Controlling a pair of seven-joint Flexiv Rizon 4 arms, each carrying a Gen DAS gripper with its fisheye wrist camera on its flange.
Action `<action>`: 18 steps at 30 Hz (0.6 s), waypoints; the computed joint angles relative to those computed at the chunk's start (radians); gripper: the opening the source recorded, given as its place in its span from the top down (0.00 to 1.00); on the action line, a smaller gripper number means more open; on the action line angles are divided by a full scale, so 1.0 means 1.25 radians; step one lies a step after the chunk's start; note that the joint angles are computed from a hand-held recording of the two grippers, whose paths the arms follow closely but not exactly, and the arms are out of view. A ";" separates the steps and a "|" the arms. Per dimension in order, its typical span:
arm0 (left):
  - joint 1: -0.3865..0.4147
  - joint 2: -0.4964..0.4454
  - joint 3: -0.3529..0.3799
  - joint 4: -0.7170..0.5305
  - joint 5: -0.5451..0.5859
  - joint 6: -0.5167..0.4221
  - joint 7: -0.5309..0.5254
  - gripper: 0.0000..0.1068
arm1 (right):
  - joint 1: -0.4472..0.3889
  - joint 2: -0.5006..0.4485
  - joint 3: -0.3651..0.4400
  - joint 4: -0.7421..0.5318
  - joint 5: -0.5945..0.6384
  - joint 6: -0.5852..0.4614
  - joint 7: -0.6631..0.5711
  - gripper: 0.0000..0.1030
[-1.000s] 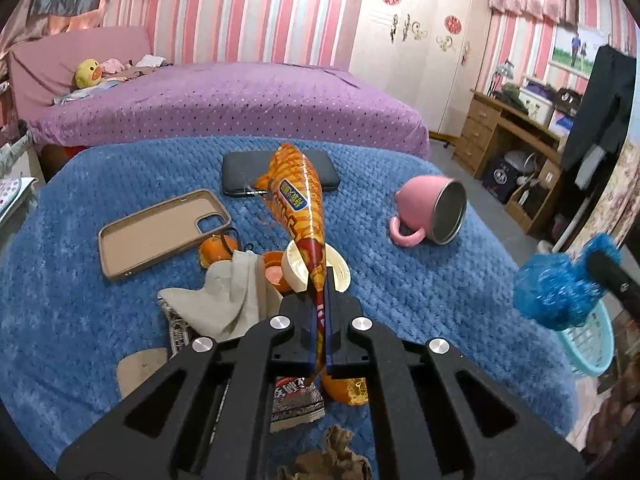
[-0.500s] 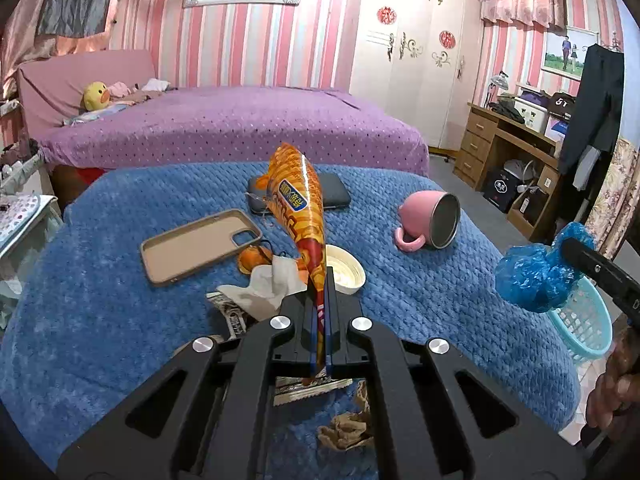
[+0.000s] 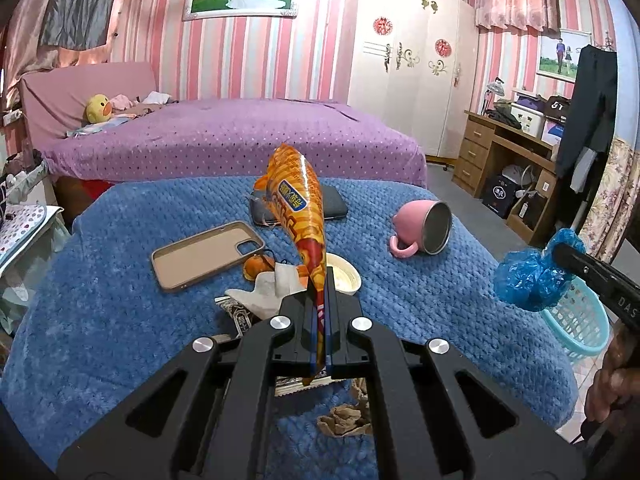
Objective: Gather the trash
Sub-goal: 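Carry the blue bag and orange wrapper in both grippers to the basket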
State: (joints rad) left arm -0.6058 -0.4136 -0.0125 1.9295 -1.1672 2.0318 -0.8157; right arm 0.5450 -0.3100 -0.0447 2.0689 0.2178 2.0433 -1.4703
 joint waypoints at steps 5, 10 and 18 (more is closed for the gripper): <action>0.000 -0.002 -0.011 -0.003 0.006 0.018 -0.002 1.00 | 0.004 0.010 -0.015 0.012 0.019 0.005 -0.015 0.90; 0.009 0.004 -0.018 0.006 0.055 0.012 -0.038 1.00 | 0.022 0.022 -0.045 0.020 0.059 0.004 -0.048 0.90; 0.002 0.002 0.000 0.005 0.147 -0.012 -0.119 1.00 | 0.045 0.046 -0.092 0.034 0.139 -0.004 -0.106 0.90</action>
